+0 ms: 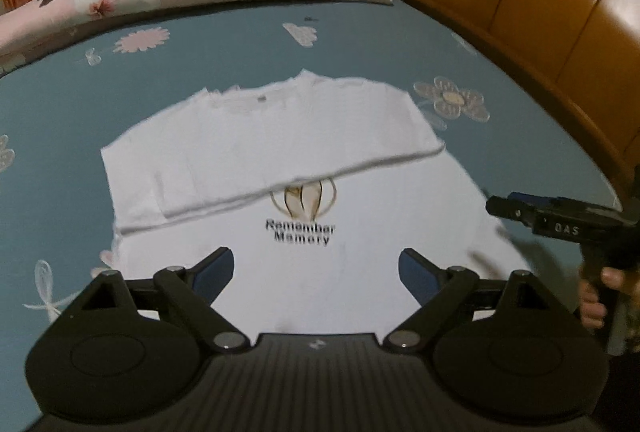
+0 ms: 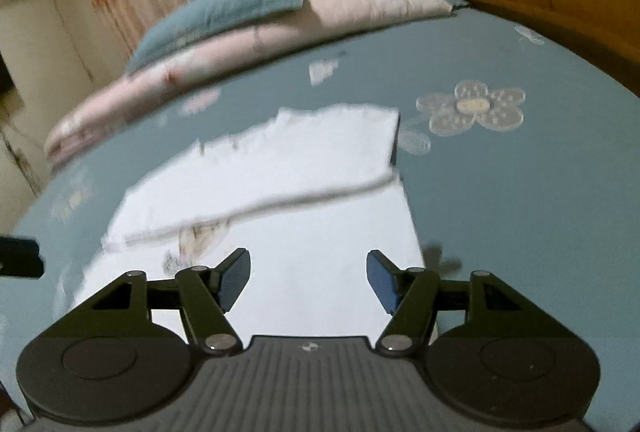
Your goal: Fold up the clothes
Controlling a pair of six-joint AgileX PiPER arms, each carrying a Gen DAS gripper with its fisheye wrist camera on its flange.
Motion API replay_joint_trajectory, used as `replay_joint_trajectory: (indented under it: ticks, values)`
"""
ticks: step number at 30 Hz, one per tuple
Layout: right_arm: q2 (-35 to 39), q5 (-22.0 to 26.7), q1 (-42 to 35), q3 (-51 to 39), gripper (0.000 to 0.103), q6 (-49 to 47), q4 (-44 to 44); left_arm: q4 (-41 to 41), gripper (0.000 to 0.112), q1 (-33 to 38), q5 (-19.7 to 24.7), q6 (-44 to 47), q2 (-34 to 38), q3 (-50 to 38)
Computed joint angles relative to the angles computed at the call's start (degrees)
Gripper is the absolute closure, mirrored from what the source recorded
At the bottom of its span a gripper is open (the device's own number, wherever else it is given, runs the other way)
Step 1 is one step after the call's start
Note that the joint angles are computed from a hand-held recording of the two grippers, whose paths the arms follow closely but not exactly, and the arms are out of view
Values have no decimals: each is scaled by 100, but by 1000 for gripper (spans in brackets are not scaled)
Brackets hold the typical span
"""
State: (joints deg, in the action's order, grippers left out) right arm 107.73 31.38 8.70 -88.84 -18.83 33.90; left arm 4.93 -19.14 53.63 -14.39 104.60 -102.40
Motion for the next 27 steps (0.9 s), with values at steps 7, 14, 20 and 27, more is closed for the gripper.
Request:
replay_joint_trajectory:
  ticks: [7, 14, 20, 27]
  values:
    - [-1, -552, 838, 591, 34, 1218, -2023, 1489, 23, -351, -1477, -1347, 50, 1755]
    - [-100, -1222, 1154, 1300, 31, 1614, -2822, 2145, 23, -316, -2244, -2535, -180, 2882]
    - [-638, -1460, 1206, 2065, 29, 2077, -3174, 3267, 20, -647, -2676, -4158, -839, 4026]
    - [-1008, -1921, 1386, 2797, 17, 2317, -3236, 3977, 11, -978, -2845, -5074, -1305, 4770]
